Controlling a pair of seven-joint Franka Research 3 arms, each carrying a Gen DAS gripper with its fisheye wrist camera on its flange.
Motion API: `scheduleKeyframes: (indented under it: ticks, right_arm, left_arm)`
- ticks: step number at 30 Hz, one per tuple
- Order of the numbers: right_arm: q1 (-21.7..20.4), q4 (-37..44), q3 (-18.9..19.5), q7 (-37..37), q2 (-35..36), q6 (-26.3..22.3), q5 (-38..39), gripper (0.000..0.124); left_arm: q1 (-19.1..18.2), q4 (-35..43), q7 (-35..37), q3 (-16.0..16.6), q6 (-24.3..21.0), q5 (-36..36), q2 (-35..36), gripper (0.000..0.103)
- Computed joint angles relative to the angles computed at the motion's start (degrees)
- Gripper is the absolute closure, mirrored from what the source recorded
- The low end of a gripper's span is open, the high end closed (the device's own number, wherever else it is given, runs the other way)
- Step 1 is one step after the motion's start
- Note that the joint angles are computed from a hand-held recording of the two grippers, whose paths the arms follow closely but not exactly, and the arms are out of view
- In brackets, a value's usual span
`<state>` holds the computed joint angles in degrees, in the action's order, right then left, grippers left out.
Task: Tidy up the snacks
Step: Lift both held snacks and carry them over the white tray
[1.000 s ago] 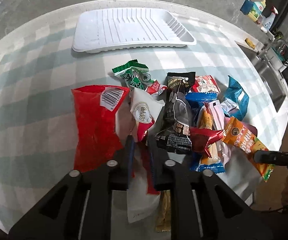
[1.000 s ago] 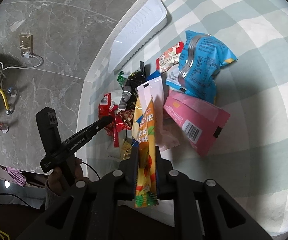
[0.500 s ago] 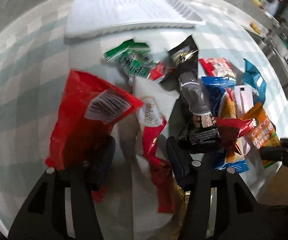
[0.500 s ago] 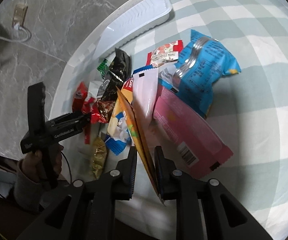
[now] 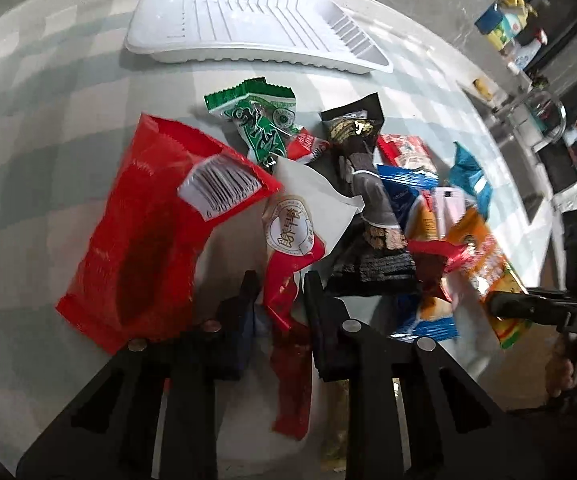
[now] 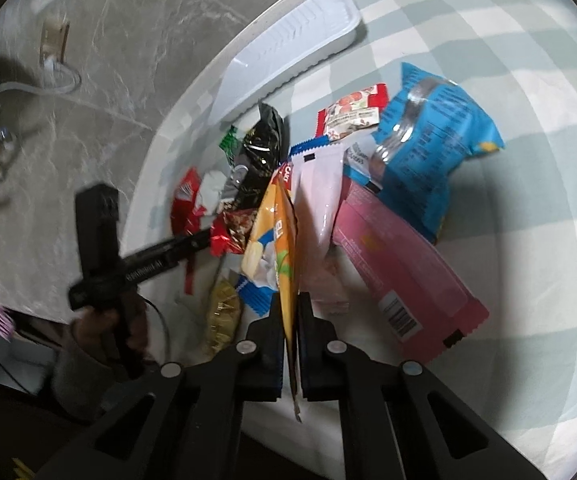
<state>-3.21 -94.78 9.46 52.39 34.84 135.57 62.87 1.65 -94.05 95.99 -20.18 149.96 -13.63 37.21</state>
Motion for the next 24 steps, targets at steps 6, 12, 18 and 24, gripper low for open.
scheduleKeyframes:
  ticks: [6, 12, 18, 24]
  right_arm:
    - [-3.25, -0.46, 1.09, -1.25, -0.10, -3.95, 7.11, 0.118]
    - [-3.51, 1.39, 0.63, -0.35, 1.01, -6.95, 9.70, 0.118]
    - [-2.97, 2.57, 0.77, 1.76, 2.35, -7.29, 9.14, 0.118]
    - [-3.04, 3.06, 0.92, 2.65, 3.10, -6.87, 9.18, 0.119]
  left_arm:
    - [4.15, -2.08, 3.20, -3.91, 0.38, -6.58, -1.47, 0.087]
    - [4.33, -3.48, 5.55, -3.10, -1.06, -9.39, -3.52, 0.087]
    - [1.13, -1.78, 3.66, -0.07, -3.00, -6.45, -2.33, 0.087]
    - [-0.41, 1.72, 1.36, 0.43, -5.38, -4.16, 0.47, 0.085]
